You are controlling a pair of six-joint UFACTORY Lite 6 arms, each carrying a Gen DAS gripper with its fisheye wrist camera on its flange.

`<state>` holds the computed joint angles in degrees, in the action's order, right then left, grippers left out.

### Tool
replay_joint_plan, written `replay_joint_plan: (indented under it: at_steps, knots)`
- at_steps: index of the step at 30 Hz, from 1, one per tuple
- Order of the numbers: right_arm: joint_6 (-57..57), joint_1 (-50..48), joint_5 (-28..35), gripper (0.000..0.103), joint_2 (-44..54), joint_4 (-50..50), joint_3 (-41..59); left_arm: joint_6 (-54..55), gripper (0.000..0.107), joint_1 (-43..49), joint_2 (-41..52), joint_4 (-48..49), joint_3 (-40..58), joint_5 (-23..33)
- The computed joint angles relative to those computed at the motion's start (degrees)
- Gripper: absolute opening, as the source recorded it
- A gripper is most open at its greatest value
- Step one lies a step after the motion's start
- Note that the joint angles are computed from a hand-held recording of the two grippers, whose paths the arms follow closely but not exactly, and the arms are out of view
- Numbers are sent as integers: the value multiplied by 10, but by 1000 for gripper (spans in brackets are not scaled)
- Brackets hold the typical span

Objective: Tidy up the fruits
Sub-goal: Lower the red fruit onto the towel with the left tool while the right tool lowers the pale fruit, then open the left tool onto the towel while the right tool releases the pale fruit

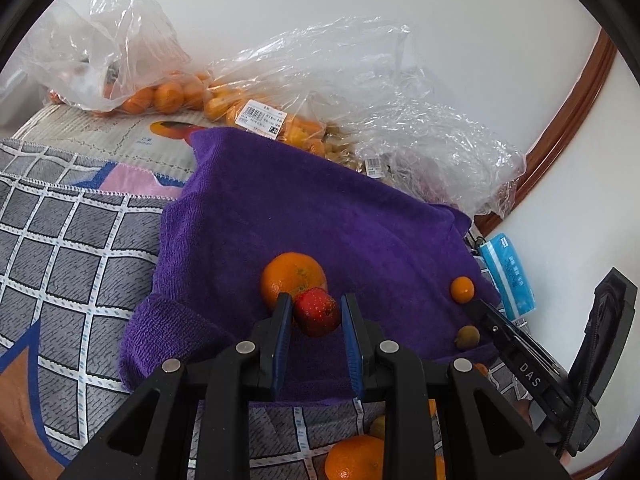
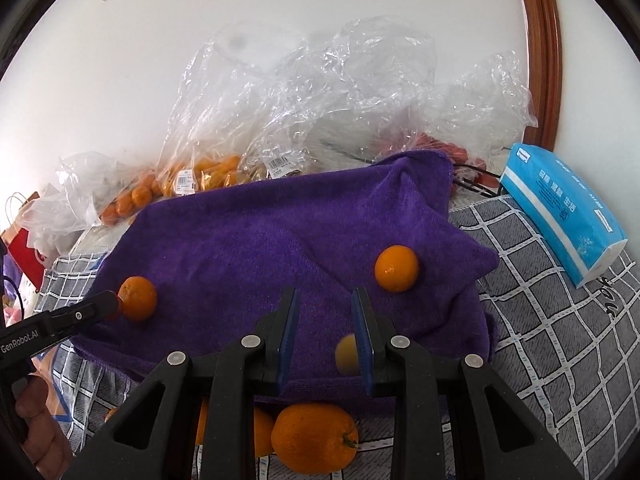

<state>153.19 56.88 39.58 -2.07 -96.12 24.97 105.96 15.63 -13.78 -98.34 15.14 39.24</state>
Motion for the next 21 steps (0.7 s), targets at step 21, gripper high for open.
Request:
replay_joint_plan:
  at_steps: [21]
  knots:
    - [40,12,33,38,-11,-10,-14,13,59,-49,-54,-18,-22,-33]
